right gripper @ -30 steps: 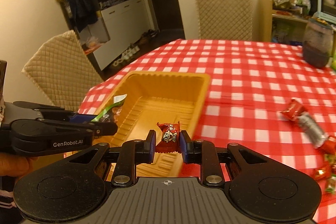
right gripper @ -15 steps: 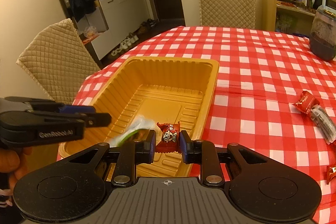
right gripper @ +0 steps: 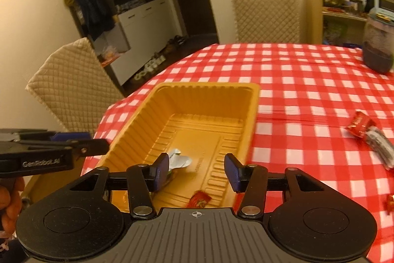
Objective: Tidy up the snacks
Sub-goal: 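Carry the white bar and red candy into the orange tray and release both, then move both tools back to the snack pile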
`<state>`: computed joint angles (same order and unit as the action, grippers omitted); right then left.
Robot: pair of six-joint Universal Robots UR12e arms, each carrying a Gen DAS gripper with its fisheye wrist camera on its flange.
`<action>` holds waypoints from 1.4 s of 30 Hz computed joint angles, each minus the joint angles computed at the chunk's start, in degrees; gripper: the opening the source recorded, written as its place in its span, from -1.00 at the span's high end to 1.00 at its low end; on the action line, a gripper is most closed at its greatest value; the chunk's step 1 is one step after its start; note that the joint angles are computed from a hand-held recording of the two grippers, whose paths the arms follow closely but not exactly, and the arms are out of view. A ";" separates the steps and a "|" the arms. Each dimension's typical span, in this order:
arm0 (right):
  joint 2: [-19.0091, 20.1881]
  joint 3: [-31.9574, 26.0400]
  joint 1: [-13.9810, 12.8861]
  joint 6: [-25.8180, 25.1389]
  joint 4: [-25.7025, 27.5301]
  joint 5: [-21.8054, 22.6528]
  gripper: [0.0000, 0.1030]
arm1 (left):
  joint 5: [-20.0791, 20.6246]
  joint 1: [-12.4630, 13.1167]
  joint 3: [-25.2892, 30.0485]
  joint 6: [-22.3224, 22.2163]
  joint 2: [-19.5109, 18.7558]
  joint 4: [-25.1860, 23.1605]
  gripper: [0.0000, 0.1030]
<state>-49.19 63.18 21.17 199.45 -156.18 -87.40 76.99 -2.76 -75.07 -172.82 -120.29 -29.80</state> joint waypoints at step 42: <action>-24.45 31.58 -2.43 15.38 -1.32 -29.09 -0.12 | -10.16 -9.57 -2.40 4.29 2.66 0.49 -0.60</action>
